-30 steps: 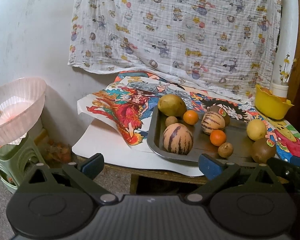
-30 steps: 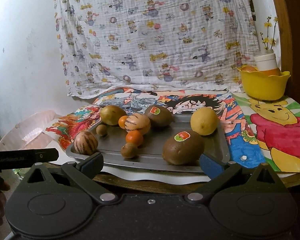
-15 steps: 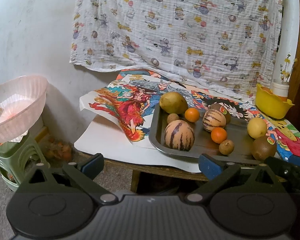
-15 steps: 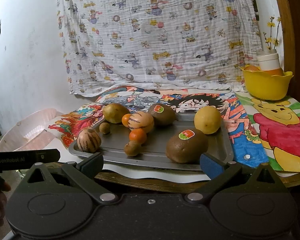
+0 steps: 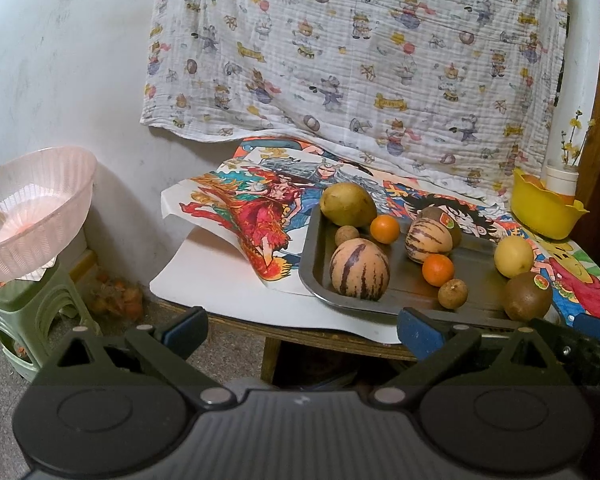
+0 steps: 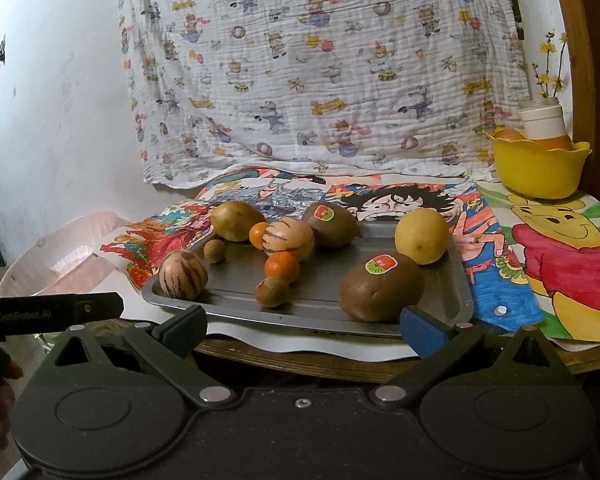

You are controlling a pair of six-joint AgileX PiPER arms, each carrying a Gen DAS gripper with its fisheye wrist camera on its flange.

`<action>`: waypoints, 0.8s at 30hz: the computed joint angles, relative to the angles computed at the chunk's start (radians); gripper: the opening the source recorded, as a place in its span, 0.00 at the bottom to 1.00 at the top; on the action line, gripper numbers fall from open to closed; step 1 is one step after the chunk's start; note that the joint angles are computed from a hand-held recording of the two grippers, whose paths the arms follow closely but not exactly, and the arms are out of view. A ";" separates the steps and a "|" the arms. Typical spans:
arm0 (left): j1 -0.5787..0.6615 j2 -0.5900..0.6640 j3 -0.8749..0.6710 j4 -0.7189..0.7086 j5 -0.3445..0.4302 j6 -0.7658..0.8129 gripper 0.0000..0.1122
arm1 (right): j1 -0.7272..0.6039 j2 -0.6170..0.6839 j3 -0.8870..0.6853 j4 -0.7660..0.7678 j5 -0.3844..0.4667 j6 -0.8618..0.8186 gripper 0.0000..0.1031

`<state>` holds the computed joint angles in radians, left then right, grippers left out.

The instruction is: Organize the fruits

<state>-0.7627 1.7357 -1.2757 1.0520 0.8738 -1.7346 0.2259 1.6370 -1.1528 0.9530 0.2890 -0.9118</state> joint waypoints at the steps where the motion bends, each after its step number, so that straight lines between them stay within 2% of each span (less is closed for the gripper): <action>1: 0.000 0.000 0.000 -0.001 0.000 0.001 0.91 | 0.001 0.000 0.001 0.000 -0.001 0.001 0.99; 24: -0.002 0.003 0.000 -0.012 -0.002 0.004 0.91 | 0.005 -0.001 0.001 -0.008 0.000 0.007 0.99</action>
